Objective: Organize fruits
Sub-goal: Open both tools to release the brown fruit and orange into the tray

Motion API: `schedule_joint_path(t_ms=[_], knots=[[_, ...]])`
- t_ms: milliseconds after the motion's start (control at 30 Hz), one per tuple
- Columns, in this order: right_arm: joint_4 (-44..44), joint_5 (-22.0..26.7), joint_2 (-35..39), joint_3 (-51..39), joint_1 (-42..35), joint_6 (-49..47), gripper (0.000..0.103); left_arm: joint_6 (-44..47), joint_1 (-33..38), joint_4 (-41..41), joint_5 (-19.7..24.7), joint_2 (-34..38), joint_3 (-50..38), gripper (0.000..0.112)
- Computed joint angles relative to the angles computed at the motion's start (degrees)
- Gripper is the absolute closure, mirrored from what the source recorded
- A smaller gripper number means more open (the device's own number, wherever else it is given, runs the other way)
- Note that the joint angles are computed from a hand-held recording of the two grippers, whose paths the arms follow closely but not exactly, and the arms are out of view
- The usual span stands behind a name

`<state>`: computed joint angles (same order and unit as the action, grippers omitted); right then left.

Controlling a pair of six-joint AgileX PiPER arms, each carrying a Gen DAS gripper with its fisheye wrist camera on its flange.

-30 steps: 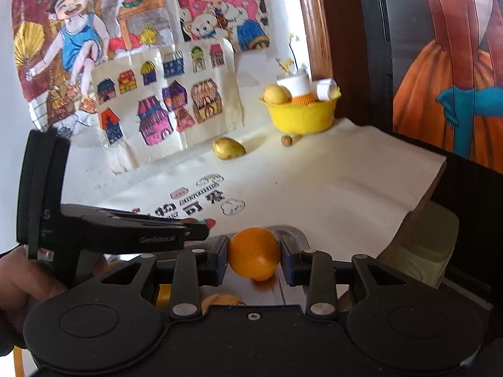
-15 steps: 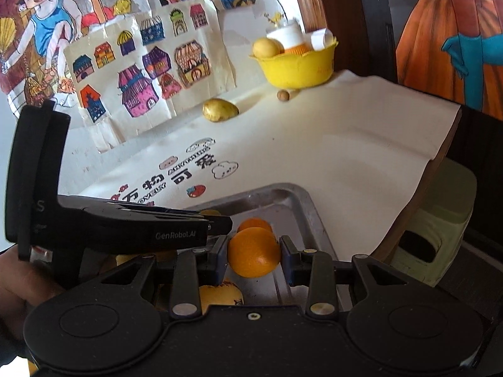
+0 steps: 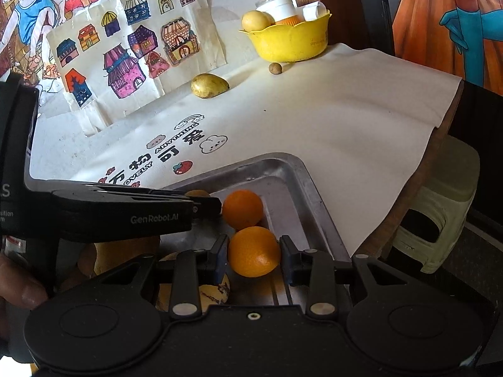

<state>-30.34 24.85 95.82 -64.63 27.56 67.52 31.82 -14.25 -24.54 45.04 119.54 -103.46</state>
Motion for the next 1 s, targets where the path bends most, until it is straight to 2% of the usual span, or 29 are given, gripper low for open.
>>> schedule_joint_path(t_ms=[100, 167, 333, 433, 567, 800, 1000], knots=[[-0.3, 0.0, -0.1, 0.2, 0.0, 0.6, 0.065, -0.2, -0.1, 0.2, -0.4, -0.1, 0.3, 0.083], [-0.5, 0.0, -0.3, 0.3, 0.0, 1.2, 0.060, -0.2, -0.1, 0.3, -0.3, -0.2, 0.3, 0.083], [-2.7, 1.1, -1.0, 0.1, 0.6, 3.0, 0.056, -0.6, 0.4, 0.3, 0.3, -0.2, -0.2, 0.081], [-3.5, 1.8, -1.5, 0.0, 1.0, 3.4, 0.055, -0.2, 0.9, -0.4, 0.0, -0.9, 0.2, 0.073], [-5.1, 3.3, -2.1, -0.6, 2.2, 5.0, 0.051, 0.2, 1.5, -1.2, -1.0, -2.2, 1.2, 0.052], [-8.2, 6.8, -3.2, -2.1, 4.8, 7.0, 0.041, 1.8, 3.2, -4.2, -2.4, -5.3, 3.2, 0.034], [-10.5, 9.6, -4.1, -3.7, 7.6, 8.3, 0.024, 3.2, 5.2, -6.9, -3.2, -8.6, 5.6, 0.024]])
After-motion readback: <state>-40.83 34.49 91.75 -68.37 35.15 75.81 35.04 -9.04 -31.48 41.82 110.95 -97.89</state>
